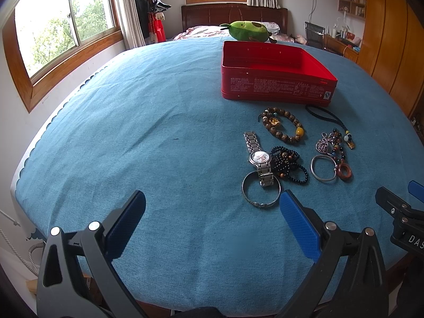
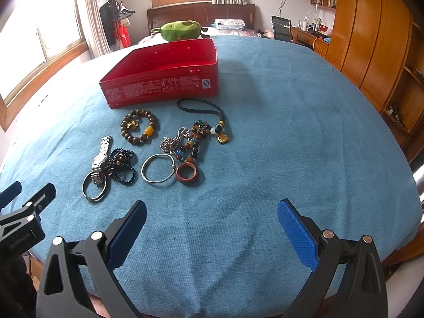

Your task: Organize jewelry

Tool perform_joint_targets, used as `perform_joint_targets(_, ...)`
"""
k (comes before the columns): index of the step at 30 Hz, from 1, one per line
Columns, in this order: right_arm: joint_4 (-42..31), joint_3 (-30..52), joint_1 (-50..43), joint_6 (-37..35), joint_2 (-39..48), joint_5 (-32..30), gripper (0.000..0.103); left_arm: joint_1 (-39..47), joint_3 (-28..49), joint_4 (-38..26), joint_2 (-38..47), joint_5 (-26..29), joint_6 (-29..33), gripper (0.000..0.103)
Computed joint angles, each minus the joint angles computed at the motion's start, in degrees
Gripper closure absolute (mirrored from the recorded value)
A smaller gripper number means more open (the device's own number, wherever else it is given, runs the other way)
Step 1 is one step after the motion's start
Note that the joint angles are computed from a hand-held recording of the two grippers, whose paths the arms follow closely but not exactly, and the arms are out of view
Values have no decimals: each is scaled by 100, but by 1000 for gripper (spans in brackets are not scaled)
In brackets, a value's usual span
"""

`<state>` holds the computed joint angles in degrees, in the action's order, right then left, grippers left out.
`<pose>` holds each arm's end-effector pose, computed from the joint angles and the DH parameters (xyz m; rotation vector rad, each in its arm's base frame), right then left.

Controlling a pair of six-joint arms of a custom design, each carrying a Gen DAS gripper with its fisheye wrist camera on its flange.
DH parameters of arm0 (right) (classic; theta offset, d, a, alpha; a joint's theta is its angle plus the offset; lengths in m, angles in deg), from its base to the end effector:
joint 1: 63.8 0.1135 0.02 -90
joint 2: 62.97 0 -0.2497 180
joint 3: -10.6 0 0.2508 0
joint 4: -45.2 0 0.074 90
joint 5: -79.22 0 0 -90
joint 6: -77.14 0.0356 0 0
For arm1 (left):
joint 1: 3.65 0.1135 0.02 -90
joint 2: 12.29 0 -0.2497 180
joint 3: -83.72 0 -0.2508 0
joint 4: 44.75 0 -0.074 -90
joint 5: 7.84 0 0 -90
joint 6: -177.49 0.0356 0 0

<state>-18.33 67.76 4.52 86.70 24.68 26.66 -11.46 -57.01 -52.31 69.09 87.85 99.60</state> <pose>0.1009 0.1952 0.1337 0.6428 2.4092 -0.1762 0.2368 -0.0360 0.1088 0.4646 2.3891 -0.0873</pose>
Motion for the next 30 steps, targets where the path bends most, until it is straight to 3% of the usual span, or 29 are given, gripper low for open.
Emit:
perform_joint_targets(18,122,18,-5,-32,88,-32,4,0,1,1,3,-1,-3,3)
perform_joint_targets(30,509,-458,-516,-723,-498,81,4,43,259,-87,359,-84,21,3)
